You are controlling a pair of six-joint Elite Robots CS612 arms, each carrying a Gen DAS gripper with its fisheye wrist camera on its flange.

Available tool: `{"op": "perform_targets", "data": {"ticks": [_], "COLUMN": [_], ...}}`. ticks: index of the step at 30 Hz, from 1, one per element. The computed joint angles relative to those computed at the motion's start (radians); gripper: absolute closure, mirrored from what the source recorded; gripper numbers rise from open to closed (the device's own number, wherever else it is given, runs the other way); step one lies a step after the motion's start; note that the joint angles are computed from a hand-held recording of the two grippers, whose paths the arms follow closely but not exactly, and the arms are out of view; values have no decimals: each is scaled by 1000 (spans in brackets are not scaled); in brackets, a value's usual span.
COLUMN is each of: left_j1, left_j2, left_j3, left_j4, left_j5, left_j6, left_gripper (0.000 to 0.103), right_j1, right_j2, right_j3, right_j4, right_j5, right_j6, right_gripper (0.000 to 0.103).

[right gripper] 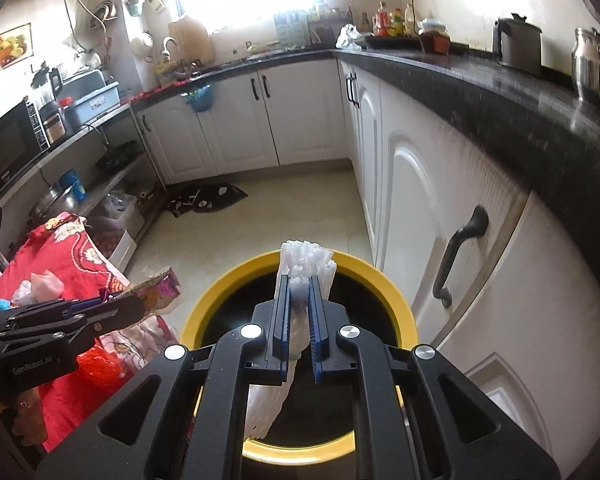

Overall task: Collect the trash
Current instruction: 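Open the right tool to drop the foam net into the bin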

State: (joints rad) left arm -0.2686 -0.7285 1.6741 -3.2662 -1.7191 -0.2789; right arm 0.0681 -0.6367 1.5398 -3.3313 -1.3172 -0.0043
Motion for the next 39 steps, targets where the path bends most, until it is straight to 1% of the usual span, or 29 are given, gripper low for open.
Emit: {"op": "perform_targets", "data": {"ticks": [1, 3, 4, 5, 6, 8, 10, 12, 13, 15, 17, 18, 20, 24, 26, 39], "left_j1": [0, 2, 3, 4, 6, 9, 13, 16, 18, 20, 23, 24, 24, 26, 26, 39], "left_j2": [4, 11, 14, 16, 17, 15, 11, 6, 1, -8, -18, -25, -38, -63, -74, -137], "left_j3": [-6, -17, -21, -22, -23, -20, -14, -5, 2, 17, 33, 45, 64, 103, 119, 236], "left_j4": [9, 28, 31, 33, 35, 31, 24, 8, -4, -24, -44, -58, -77, -116, -131, -246], "left_j5": [-1, 0, -2, -3, -3, 3, 12, 16, 24, 46, 57, 73, 99, 143, 163, 281], "left_j6": [-2, -14, -21, -29, -39, -50, -63, -76, -82, -96, -108, -116, -119, -128, -130, -157], "left_gripper": [78, 71, 67, 62, 53, 47, 34, 29, 23, 15, 13, 11, 11, 11, 11, 11], "right_j1": [0, -2, -4, -5, -5, -7, -9, -10, -10, -8, -7, -7, -5, -3, 0, 27], "right_j2": [3, 7, 8, 8, 8, 6, 5, 0, -3, -9, -13, -17, -23, -39, -46, -88], "right_j3": [-2, -9, -10, -10, -8, -4, -1, 8, 13, 22, 26, 32, 40, 65, 74, 112], "right_j4": [6, 22, 32, 35, 35, 40, 40, 31, 25, 12, 0, -11, -27, -70, -86, -138], "right_j5": [-1, -3, 1, 1, -1, -1, 2, 4, 4, 7, 13, 16, 21, 44, 59, 151], "right_j6": [-1, 1, 5, 8, 10, 16, 23, 22, 23, 28, 34, 36, 42, 41, 42, 4], "right_gripper": [91, 83, 74, 70, 70, 69, 67, 66, 65, 62, 60, 59, 53, 49, 46, 42]}}
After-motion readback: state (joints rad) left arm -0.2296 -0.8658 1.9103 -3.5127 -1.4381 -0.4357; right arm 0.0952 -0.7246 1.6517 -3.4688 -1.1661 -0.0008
